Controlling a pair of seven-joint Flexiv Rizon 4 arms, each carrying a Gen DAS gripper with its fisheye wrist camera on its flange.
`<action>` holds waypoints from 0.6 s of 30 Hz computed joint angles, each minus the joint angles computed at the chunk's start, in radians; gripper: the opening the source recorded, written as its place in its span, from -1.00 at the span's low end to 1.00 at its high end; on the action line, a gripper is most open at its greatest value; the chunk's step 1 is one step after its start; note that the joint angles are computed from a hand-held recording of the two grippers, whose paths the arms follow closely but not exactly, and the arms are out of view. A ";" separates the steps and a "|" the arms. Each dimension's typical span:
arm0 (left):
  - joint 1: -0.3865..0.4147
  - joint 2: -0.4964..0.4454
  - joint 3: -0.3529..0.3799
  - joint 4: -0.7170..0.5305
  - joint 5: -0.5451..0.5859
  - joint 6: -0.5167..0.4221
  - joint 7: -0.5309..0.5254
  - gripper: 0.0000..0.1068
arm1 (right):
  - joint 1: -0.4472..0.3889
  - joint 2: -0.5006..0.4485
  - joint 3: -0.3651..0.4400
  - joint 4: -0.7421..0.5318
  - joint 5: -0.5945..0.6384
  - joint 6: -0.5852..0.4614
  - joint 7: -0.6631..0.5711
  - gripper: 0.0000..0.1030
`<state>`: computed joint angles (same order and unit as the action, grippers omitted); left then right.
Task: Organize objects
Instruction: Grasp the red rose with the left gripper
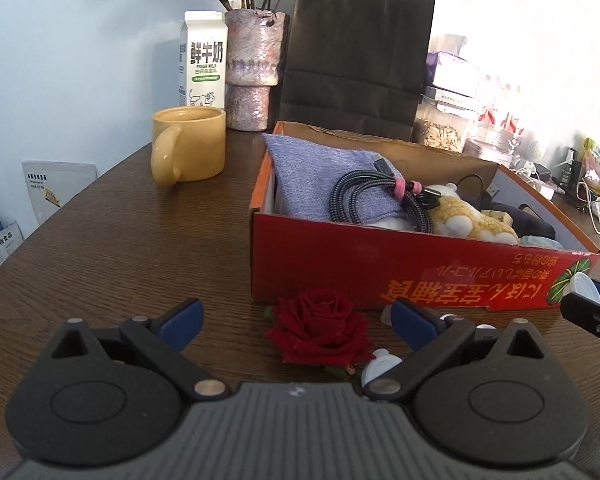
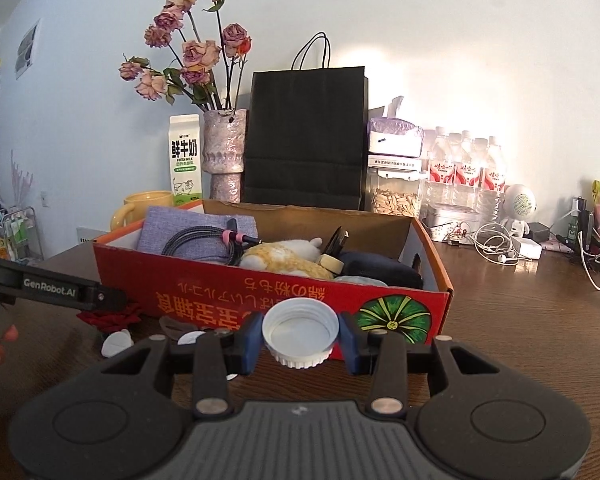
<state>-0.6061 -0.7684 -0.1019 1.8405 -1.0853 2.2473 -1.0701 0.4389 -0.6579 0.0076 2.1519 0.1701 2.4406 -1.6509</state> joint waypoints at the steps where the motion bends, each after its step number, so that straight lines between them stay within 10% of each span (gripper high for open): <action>1: -0.001 -0.002 0.000 -0.004 -0.003 -0.004 0.006 0.89 | 0.000 0.000 0.000 -0.001 0.000 -0.002 0.000 -0.24; 9: 0.008 -0.002 -0.003 -0.007 0.014 -0.041 -0.020 0.56 | 0.000 0.000 -0.001 -0.002 0.002 -0.007 0.001 -0.24; 13: 0.032 0.006 -0.006 0.014 0.082 -0.068 -0.084 -0.18 | 0.002 0.000 -0.002 -0.003 0.005 -0.009 0.000 -0.24; 18: 0.035 0.009 0.015 0.054 0.183 -0.008 -0.205 -0.32 | 0.002 -0.003 -0.001 -0.003 0.006 -0.004 0.001 -0.24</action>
<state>-0.5708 -0.7593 -0.0869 1.8946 -0.9028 2.2395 -1.2752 0.4410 -0.6609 0.0067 2.1485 0.1765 2.4367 -1.6500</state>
